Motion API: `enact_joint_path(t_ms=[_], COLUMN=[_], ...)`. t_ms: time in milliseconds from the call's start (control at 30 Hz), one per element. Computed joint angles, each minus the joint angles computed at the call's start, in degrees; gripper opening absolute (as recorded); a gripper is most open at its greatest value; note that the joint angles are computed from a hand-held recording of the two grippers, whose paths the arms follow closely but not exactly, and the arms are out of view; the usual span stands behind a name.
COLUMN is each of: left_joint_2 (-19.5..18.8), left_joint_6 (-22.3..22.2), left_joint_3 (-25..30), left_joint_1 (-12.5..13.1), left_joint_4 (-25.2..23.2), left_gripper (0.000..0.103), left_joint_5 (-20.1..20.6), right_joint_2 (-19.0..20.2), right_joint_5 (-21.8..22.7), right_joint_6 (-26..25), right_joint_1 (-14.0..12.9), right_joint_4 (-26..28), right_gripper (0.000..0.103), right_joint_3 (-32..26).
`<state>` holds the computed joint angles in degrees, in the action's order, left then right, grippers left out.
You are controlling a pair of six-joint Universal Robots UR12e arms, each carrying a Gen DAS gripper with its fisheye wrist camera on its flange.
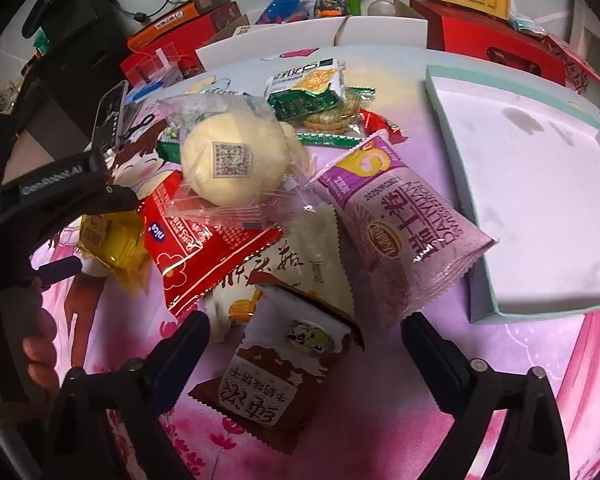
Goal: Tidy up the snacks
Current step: 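Grasp the yellow bread bag with the left tool while the right tool grasps the milk tea packet, then release the milk tea packet into the tray with the right tool while the left drops the yellow bag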
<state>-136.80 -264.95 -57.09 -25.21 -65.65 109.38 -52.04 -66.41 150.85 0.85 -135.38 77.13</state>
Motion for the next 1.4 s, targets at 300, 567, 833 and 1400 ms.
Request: enact_joint_path(t_ms=[300, 567, 833, 1400], left_joint_2=[-0.11, 0.42, 0.11, 0.88], left_joint_6=[0.12, 1.82, 2.16, 2.47], left_joint_3=[0.18, -0.91, 0.35, 0.17], left_joint_1=[-0.1, -0.63, -1.2, -2.43], left_joint_4=[-0.58, 2.3, -0.63, -0.19], left_gripper=[0.091, 0.055, 0.049, 0.044], left_joint_5=[0.3, 0.52, 1.94, 5.5], right_joint_2=[-0.69, -1.33, -2.02, -4.36], right_joint_5=[1.89, 4.29, 6.91, 10.17], right_joint_6=[0.09, -0.45, -0.23, -0.57], right_joint_1=[-1.08, -2.26, -3.0, -4.36], right_joint_4=[0.06, 0.86, 0.88, -1.16], right_gripper=[0.089, 0.063, 0.053, 0.045], right_joint_3=[0.9, 1.94, 2.85, 4.72])
